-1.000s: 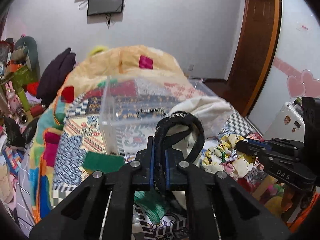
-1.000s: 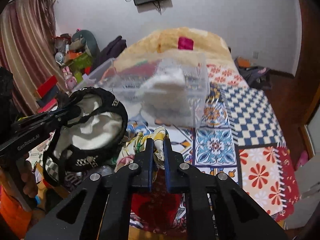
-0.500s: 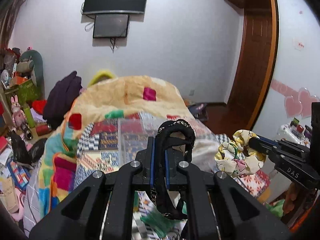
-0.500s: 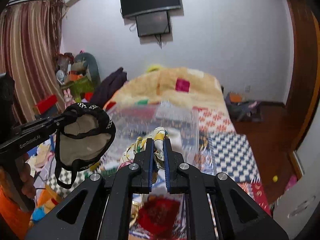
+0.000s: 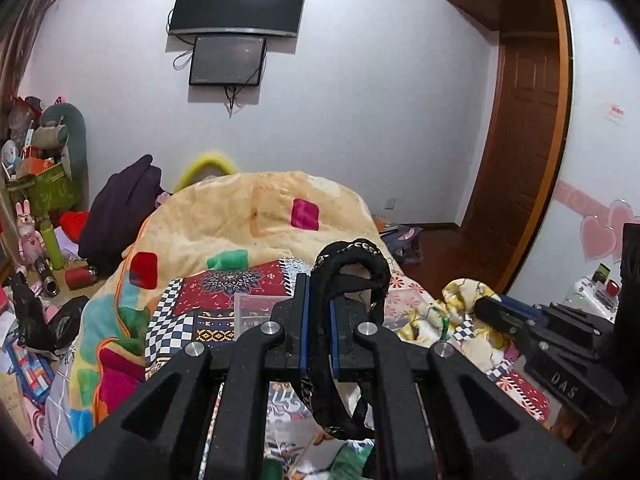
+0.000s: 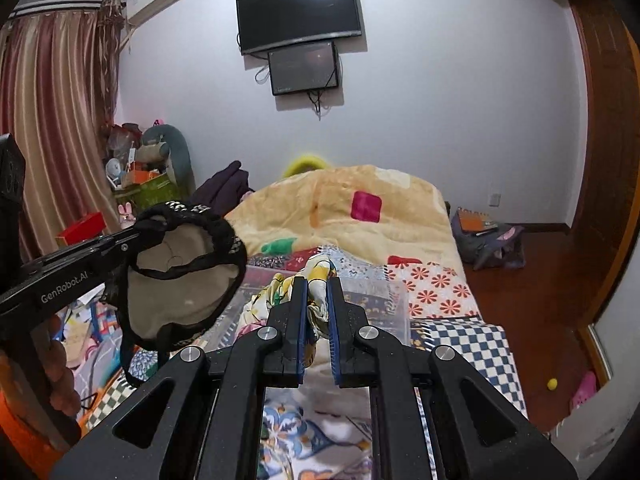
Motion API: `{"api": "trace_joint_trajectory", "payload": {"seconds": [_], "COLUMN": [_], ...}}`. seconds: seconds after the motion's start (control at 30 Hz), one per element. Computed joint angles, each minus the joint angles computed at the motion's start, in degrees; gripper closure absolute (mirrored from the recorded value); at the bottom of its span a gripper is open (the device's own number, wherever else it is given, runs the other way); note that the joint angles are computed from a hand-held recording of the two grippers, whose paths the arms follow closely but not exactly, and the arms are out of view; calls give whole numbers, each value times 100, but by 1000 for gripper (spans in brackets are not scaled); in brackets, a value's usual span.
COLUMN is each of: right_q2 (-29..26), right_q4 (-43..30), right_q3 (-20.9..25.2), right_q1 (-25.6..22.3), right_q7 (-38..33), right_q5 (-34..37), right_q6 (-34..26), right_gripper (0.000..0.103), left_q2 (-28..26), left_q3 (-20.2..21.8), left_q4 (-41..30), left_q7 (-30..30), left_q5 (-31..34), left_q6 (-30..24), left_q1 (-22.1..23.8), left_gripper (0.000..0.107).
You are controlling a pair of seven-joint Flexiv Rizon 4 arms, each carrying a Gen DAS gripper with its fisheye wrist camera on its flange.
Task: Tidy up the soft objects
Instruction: 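Lower the black bag into the box with the left gripper while the right drops the floral cloth in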
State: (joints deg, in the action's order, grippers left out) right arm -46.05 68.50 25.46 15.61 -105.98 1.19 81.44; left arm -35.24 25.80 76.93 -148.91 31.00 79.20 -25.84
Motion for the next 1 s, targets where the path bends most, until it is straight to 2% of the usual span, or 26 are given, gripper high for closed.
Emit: {"api": "trace_joint_trajectory", "payload": {"seconds": [0.27,0.37,0.47,0.6,0.67,0.73,0.87,1.0], "right_q2": [-304,-408,-512,-570,-534,-502,-402,-172], "right_q4": [-431,-532,-667,-780,-728,-700,-612,-284], "right_q3": [-491,-734,-780,-873,-965,-1021,-1000,-971], "right_q1": [442,604,633,667,708,729,674,589], "right_q7": [220,308,311,309,340,367,361,328], "right_q5": [-283,-402,-463,-460,-458,-472,-395,-330], "right_q6": [-505,-580,-872,-1225,-1267,-1331,-1308,-953], "right_gripper": [94,94,94,94,94,90,66,50], "left_q2": [-466,-603,-708,-773,-736,-686,-491,-207], "left_q3": [-603,-1045,-1252,-1171,-1190,-1191,-983,-852], "left_q4": [-283,-228,-226,-216,-143,-73,159,450], "left_q7": [624,1186,1667,1932,2039,2124,2068,2003], "left_q5": [-711,-1172,-1526,-1793,-1883,-1941,-1853,-1729], "left_q6": [-157,-152,-302,-466,-487,-493,-353,-133], "left_q1": [604,925,1042,949,944,922,720,559], "left_gripper": [100,100,100,99,93,84,61,52]}}
